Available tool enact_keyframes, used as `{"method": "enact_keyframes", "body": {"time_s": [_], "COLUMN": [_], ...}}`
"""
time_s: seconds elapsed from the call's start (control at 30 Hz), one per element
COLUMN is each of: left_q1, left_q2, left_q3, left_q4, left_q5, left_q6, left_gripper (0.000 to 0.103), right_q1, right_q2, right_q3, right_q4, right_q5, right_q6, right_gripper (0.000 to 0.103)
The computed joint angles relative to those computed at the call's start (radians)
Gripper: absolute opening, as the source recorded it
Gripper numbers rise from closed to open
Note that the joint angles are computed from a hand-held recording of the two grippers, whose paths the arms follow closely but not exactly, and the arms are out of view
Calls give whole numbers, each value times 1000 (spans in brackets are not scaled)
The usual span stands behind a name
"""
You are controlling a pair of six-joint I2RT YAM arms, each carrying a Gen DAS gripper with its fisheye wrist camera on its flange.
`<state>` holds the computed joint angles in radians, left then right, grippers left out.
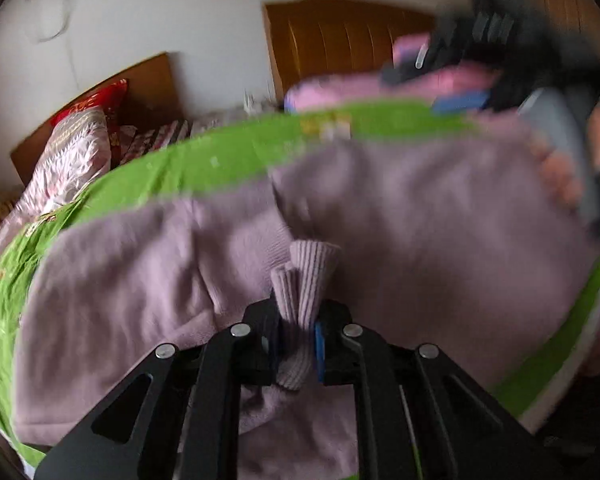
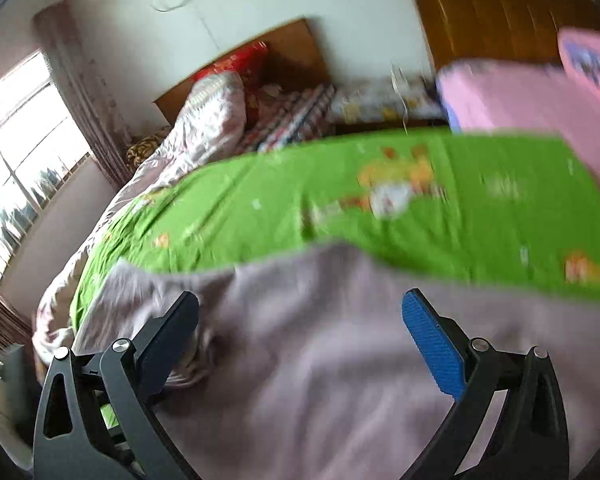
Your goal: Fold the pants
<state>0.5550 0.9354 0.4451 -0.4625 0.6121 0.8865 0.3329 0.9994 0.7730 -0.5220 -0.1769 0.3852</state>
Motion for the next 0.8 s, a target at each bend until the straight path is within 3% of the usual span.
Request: {"method": "enact_keyframes", "body": {"time_s": [0.13, 0.17, 0.2, 0.27, 0.3, 0.33, 0.43, 0.53, 0.63, 0.7, 0.8], "left_q1": [121, 187, 247, 418, 521, 573, 662, 722, 760, 796, 795], "left_q2": [175, 238, 293, 372, 437, 474, 522, 598, 653, 683, 696], "left_q3": [151, 225, 276, 414, 496, 536, 582, 596, 595, 611, 598], "left_q4": [-172, -274, -344, -601, -714, -741, -558, -389, -336, -379, -372], "left_q5": [136, 198, 262, 422, 496, 520, 494, 399, 360, 367, 376], "left_q6": [105, 149, 212, 368, 444, 456, 255, 144, 130, 178, 184], "left_gripper": [30, 51, 63, 95, 99, 101, 101, 101, 101, 101, 101], "right_q1": [42, 48, 73, 128, 162, 187, 289, 389, 476, 490, 495], "right_q2": [-66, -65, -57, -30, -8, 13, 120, 221, 293, 322, 333], "right_q3": [-113, -123, -133, -128, -123, -115, -77, -59, 15, 47, 41], "right_q4": [40, 59, 93, 139, 164, 167, 163, 199, 174, 171, 243], "right_q5": [-126, -169, -210, -242, -274, -294, -338, -338, -251, -240, -242], "right_q6": [106, 134, 174, 219, 242, 257, 300, 350, 351, 371, 412], "right_gripper": [98, 98, 98, 98, 98, 98, 98, 99, 99, 98, 85]}}
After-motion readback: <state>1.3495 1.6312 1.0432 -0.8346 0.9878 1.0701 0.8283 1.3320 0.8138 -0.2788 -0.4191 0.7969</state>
